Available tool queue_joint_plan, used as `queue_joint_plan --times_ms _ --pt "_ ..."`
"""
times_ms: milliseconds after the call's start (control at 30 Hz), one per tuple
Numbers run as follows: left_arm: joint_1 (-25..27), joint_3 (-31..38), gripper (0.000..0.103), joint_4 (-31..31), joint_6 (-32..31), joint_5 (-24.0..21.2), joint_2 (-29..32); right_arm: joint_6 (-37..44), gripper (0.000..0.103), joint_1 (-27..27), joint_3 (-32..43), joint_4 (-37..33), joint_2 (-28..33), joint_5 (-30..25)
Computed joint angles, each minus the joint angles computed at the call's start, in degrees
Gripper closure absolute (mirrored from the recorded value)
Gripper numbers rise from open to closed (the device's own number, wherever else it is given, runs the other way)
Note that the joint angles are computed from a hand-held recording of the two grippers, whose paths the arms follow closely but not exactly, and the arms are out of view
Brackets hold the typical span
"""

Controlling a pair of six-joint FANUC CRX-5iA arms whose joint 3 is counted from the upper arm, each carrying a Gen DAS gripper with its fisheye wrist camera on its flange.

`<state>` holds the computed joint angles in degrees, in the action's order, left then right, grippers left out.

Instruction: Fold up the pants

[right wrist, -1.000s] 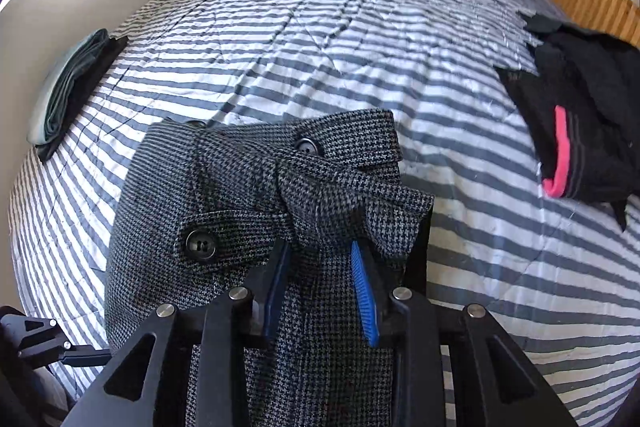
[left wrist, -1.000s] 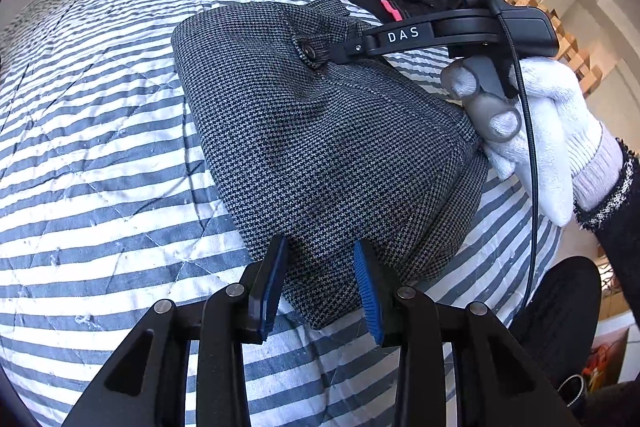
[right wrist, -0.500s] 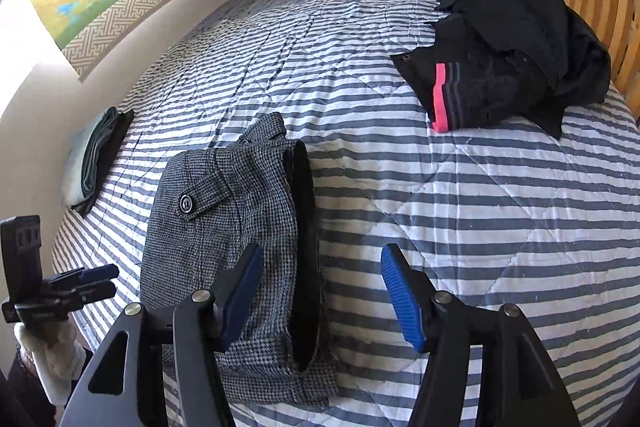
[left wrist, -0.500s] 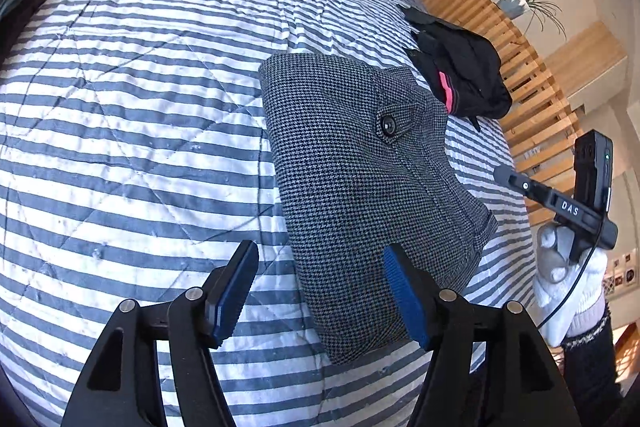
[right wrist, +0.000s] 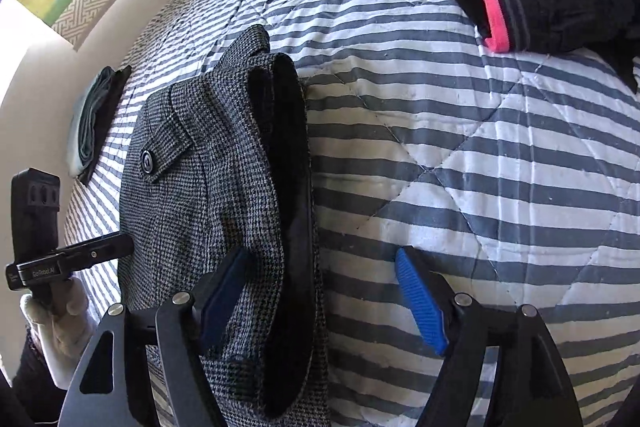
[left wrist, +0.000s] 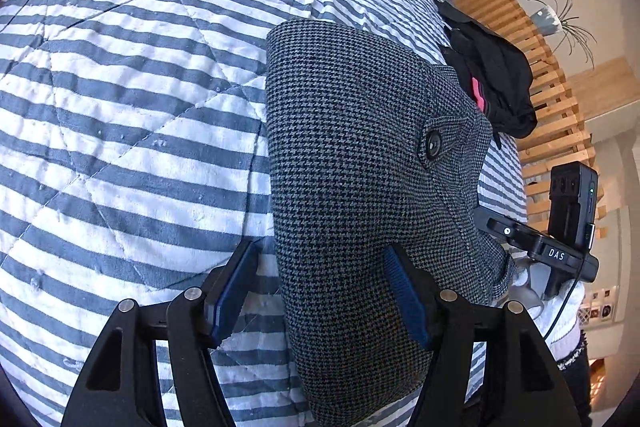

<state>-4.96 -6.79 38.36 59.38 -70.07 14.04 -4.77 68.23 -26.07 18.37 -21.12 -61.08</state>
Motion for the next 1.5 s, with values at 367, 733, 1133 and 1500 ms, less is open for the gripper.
queue_joint_plan --times_ms 367,733,1133,1500 --pt "-3.4 2.3 0.067 -0.8 0.7 2.2 1.6 12.1 0.041 -4.3 3.5 -6.6 2.6 4.1" --pt "-3.5 2.4 0.084 -2.8 -0.2 2.6 -2.6 0.6 0.092 3.5 7.2 4.1 6.2 -5.3" --pt "-3.0 1.0 0.055 -0.8 1.1 4.1 0.5 4.0 0.057 -2.3 0.8 -0.1 2.5 5.3" --pt "-1.0 -0.5 0.084 0.0 -3.2 2.7 -4.9 -11.9 0.091 5.7 2.0 11.8 3.4 -0.5"
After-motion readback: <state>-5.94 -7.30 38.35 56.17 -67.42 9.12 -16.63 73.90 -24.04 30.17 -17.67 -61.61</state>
